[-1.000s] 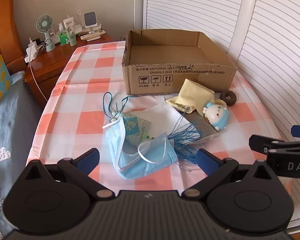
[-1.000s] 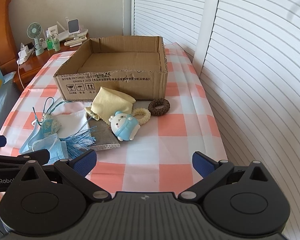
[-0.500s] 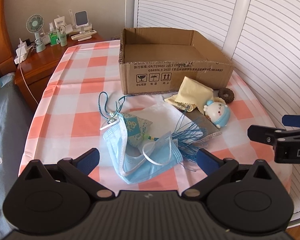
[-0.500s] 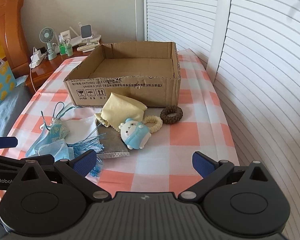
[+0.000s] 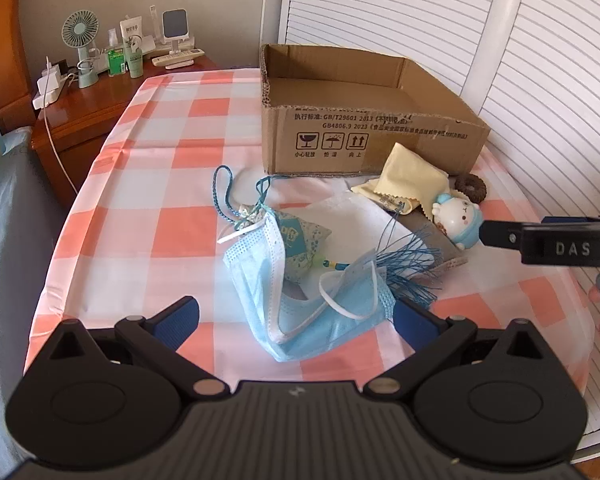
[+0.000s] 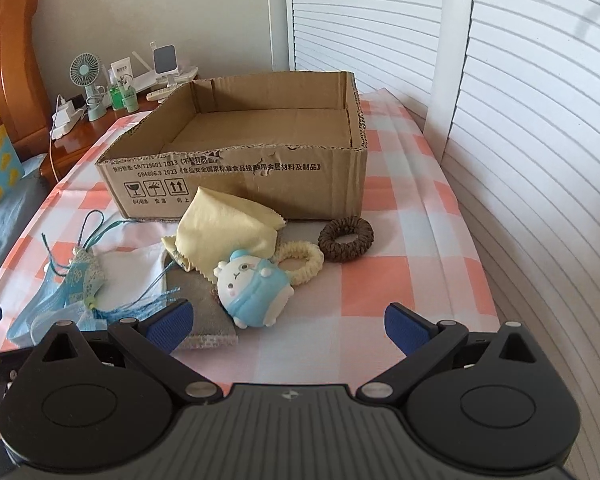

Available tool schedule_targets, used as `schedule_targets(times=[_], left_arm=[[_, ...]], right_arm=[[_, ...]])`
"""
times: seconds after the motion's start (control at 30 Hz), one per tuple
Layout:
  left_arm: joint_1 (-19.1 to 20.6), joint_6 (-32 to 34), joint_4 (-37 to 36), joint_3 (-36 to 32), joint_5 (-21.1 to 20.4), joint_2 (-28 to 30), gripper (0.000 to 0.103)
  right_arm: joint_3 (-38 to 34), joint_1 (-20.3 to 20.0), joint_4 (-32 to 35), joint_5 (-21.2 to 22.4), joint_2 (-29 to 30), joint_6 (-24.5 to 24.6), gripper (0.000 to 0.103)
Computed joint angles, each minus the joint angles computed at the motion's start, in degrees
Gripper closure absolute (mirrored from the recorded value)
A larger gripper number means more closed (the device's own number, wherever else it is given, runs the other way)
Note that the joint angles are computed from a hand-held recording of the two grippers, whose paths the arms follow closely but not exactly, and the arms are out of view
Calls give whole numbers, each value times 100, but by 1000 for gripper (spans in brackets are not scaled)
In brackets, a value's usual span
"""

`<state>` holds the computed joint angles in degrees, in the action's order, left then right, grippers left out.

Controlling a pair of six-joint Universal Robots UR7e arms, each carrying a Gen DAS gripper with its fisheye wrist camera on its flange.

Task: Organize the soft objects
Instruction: 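Grasp the blue face mask with the left tool while the right tool grasps the blue toy figure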

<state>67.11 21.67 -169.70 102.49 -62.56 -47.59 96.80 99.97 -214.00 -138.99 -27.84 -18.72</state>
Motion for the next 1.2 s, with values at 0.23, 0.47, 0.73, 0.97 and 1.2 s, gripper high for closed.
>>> schedule_targets(times=[0.23, 0.47, 0.73, 0.97, 1.2], left_arm=[[60, 46, 90, -113, 95, 44, 1], [92, 80, 106, -188, 76, 71, 1], [97, 289, 240, -234, -35, 160, 1], [184, 338, 554, -244, -64, 195, 1], [221, 749, 338, -181, 200, 306, 0]], right_arm=[[-785, -186, 136, -4, 401, 165, 0], [-739, -250, 205, -260, 430, 228, 0], [-451, -334, 131, -582, 353, -50, 0], [-278, -397, -186, -297, 312, -327, 0], [-203, -425, -405, -176, 318, -462, 0]])
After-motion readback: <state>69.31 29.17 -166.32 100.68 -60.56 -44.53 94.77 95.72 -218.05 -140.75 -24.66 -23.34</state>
